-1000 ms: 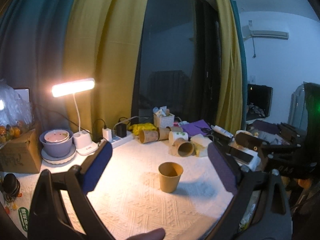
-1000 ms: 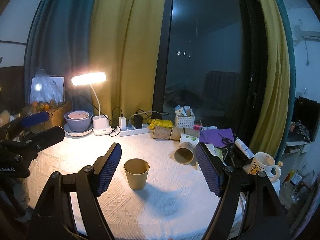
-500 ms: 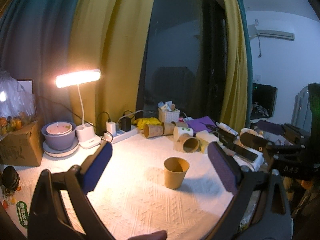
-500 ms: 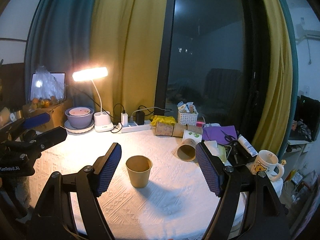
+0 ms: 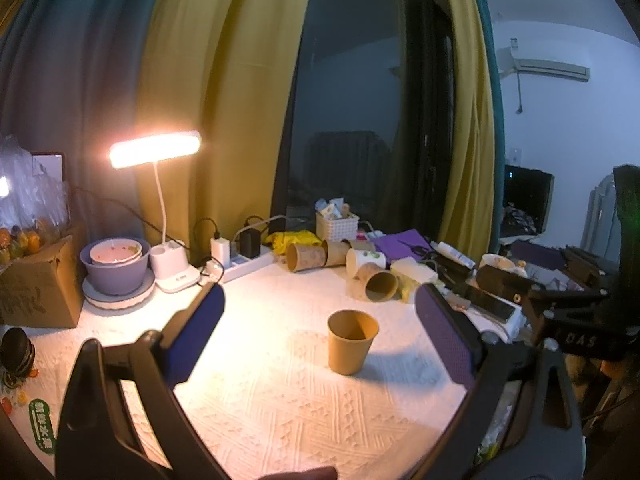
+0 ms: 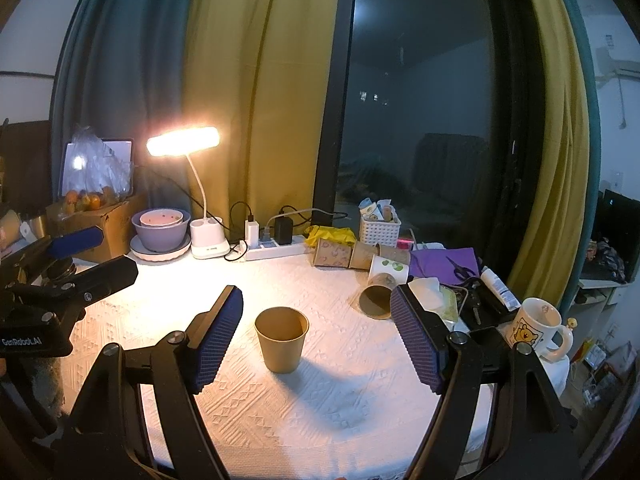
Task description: Flip cup upright
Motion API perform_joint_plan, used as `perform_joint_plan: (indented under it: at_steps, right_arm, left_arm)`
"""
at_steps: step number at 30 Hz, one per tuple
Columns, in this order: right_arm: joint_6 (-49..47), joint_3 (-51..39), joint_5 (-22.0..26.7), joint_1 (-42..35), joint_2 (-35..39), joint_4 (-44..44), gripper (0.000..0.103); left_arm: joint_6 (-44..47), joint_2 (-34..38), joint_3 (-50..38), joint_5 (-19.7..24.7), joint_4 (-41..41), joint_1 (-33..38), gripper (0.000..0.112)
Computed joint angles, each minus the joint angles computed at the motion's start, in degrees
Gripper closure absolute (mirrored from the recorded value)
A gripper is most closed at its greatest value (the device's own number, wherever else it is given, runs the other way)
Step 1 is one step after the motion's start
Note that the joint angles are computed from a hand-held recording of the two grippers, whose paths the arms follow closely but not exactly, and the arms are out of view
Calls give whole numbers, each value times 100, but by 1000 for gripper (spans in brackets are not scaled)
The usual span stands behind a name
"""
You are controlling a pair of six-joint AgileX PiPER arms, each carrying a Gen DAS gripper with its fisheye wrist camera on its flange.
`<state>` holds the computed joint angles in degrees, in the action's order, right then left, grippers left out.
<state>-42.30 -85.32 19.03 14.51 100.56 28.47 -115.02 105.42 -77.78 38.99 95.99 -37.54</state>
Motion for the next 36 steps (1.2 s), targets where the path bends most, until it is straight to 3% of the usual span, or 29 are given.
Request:
perform_joint_plan:
  at_steps: [36]
  right_arm:
    - [2,30,8,20,21,1,24]
  left_arm:
    - [-59,-14,73,-48,7,-47,15]
